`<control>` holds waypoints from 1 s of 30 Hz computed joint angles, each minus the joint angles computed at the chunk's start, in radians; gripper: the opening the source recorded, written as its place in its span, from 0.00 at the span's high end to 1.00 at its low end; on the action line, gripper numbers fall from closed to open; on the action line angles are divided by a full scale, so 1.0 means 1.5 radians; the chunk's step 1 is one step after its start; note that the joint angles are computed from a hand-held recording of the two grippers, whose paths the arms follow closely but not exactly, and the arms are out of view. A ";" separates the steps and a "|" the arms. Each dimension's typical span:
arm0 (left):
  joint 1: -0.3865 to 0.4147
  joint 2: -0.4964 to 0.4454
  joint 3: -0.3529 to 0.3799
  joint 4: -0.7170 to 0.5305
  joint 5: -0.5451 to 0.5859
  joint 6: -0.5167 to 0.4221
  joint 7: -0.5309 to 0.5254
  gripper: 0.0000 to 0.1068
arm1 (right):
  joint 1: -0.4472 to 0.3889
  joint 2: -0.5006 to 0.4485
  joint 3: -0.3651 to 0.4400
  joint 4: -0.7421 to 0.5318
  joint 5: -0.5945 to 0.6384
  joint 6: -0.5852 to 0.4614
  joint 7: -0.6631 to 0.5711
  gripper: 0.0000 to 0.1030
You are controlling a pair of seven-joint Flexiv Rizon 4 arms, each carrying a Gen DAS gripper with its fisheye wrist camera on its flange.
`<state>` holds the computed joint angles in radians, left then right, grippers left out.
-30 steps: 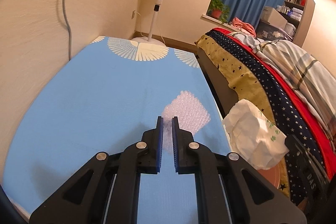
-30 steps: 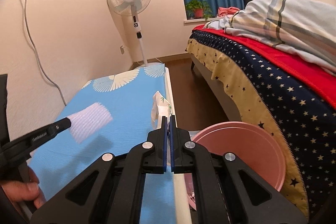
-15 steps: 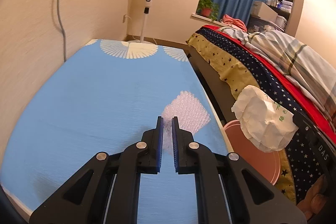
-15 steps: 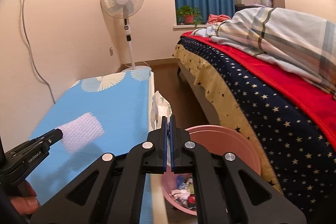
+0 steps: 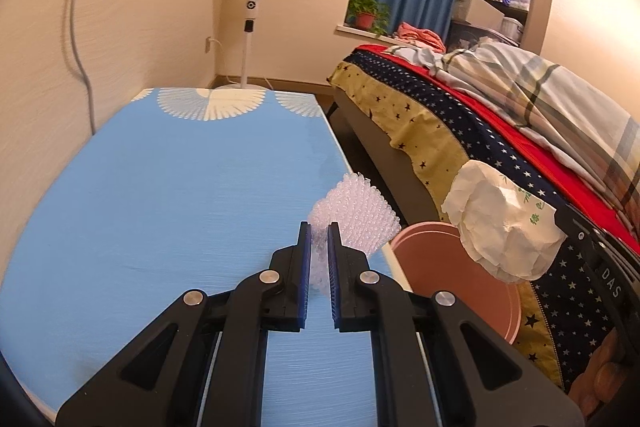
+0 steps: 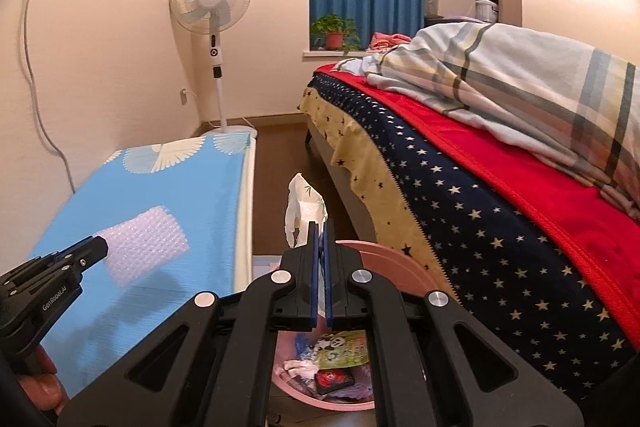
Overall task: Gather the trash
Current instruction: 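Carry the foam net and white paper in both grippers over the pink bin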
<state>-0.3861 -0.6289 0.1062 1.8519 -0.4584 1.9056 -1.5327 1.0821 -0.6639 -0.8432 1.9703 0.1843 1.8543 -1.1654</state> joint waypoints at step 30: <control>0.014 -0.124 -0.079 -0.190 0.119 -0.163 -0.009 0.92 | -0.032 -0.068 -0.044 -0.010 -0.071 -0.084 0.139 0.98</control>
<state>-0.3644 -0.8145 -0.0128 1.5662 -0.2805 1.6616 -1.5469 1.0334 -0.7652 -0.9088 1.9552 0.0776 1.7284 -0.9570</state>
